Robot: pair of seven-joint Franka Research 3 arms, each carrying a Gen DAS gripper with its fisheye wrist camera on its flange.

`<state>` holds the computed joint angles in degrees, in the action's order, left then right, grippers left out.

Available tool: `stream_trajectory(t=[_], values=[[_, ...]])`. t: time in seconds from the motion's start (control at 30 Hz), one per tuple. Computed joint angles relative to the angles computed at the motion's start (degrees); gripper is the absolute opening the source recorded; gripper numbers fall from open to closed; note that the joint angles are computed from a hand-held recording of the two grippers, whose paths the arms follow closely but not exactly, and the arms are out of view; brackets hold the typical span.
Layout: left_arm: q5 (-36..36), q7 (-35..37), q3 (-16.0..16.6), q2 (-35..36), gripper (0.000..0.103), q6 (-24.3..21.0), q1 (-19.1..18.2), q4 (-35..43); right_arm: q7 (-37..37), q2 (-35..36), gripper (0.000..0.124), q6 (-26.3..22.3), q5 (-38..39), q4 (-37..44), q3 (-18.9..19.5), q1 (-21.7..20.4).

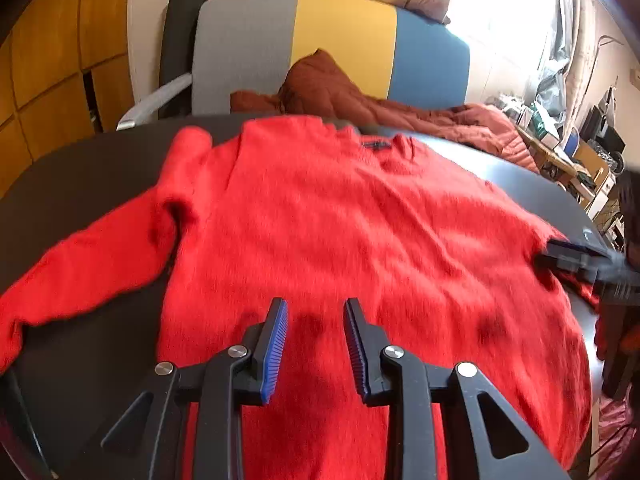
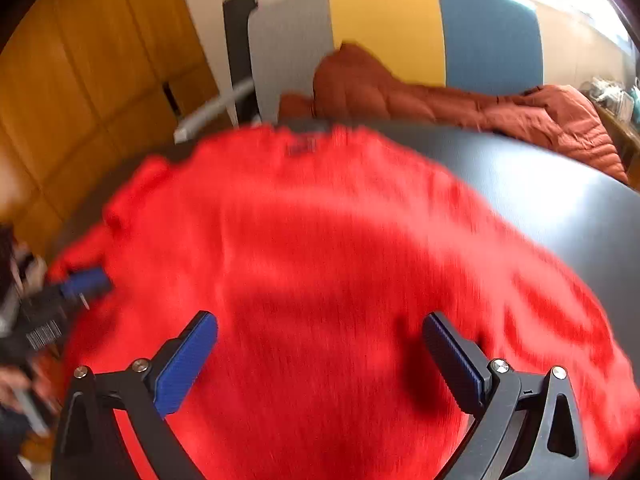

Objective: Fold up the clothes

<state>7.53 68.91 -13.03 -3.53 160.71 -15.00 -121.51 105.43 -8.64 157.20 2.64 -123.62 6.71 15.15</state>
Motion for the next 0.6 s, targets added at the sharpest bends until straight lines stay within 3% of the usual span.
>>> stream_trajectory(t=[0.07, 0.17, 0.33, 0.47, 0.6], values=[[2.3, -0.8, -0.1, 2.3, 0.029, 0.4, 0.3, 2.5, -2.2, 3.1, 0.103, 0.8, 3.2, 4.1, -1.2, 0.3], [5.3, -1.8, -0.1, 6.5, 0.029, -1.2, 0.5, 7.3, -0.6, 11.2, 0.101, -3.2, 0.3, 13.9, -2.2, -0.3], [7.5, -2.0, 0.2, 11.7, 0.029, -4.7, 0.6, 12.0, 1.9, 24.2, 0.076, -17.0, -6.2, 30.6, -5.5, 1.4], [6.1, -0.9, -0.1, 13.0, 0.031, -2.8, 1.3, 11.9, 4.2, 29.0, 0.083, -17.9, -10.7, 36.3, -8.1, 3.2], [8.5, -2.7, 0.5, 14.9, 0.032, -3.5, 0.6, 14.2, 8.3, 32.0, 0.101, -14.2, -15.1, 38.3, -10.8, 4.9]])
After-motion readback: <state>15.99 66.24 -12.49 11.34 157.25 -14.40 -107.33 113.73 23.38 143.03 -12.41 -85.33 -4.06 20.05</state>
